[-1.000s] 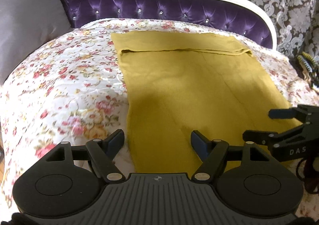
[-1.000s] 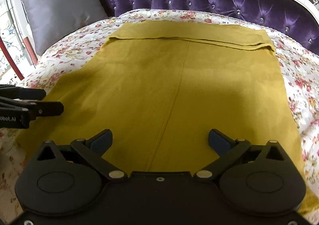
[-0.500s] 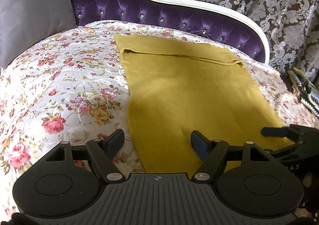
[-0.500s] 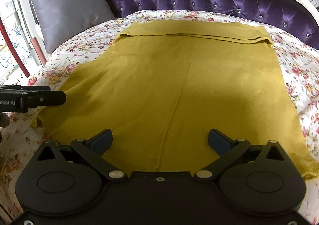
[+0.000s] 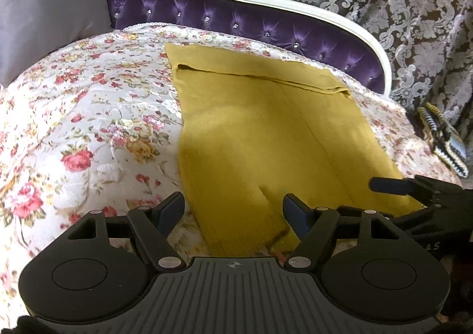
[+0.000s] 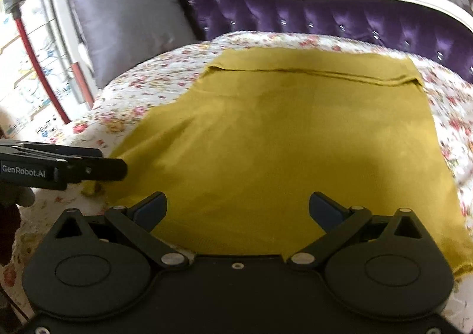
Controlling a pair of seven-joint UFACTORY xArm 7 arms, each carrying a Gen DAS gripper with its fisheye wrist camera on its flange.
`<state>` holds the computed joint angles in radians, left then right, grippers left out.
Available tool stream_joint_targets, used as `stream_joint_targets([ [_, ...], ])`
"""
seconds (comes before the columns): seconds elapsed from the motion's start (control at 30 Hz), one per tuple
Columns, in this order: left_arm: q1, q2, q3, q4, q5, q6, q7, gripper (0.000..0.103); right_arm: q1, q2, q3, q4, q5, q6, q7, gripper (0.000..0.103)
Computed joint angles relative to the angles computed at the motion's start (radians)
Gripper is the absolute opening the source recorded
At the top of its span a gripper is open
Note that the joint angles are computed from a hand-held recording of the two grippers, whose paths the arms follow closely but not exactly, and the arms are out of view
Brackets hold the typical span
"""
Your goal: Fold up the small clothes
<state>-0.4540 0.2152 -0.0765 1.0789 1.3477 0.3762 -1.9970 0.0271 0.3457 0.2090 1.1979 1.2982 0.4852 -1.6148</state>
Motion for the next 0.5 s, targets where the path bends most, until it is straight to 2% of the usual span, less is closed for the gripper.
stream_joint_targets([
  [0.13, 0.01, -0.006, 0.012, -0.013, 0.116, -0.08, -0.145, 0.072, -0.001, -0.017, -0.001, -0.019, 0.011, 0.01, -0.01, 0.102],
  [0.23, 0.027, -0.01, 0.006, -0.017, 0.208, -0.102, -0.269, 0.072, 0.002, -0.024, -0.009, -0.028, 0.004, 0.013, 0.003, 0.102],
  [0.5, 0.089, -0.021, -0.026, -0.02, 0.323, -0.159, -0.463, 0.071, -0.003, -0.038, -0.019, -0.038, -0.005, 0.019, 0.008, 0.102],
])
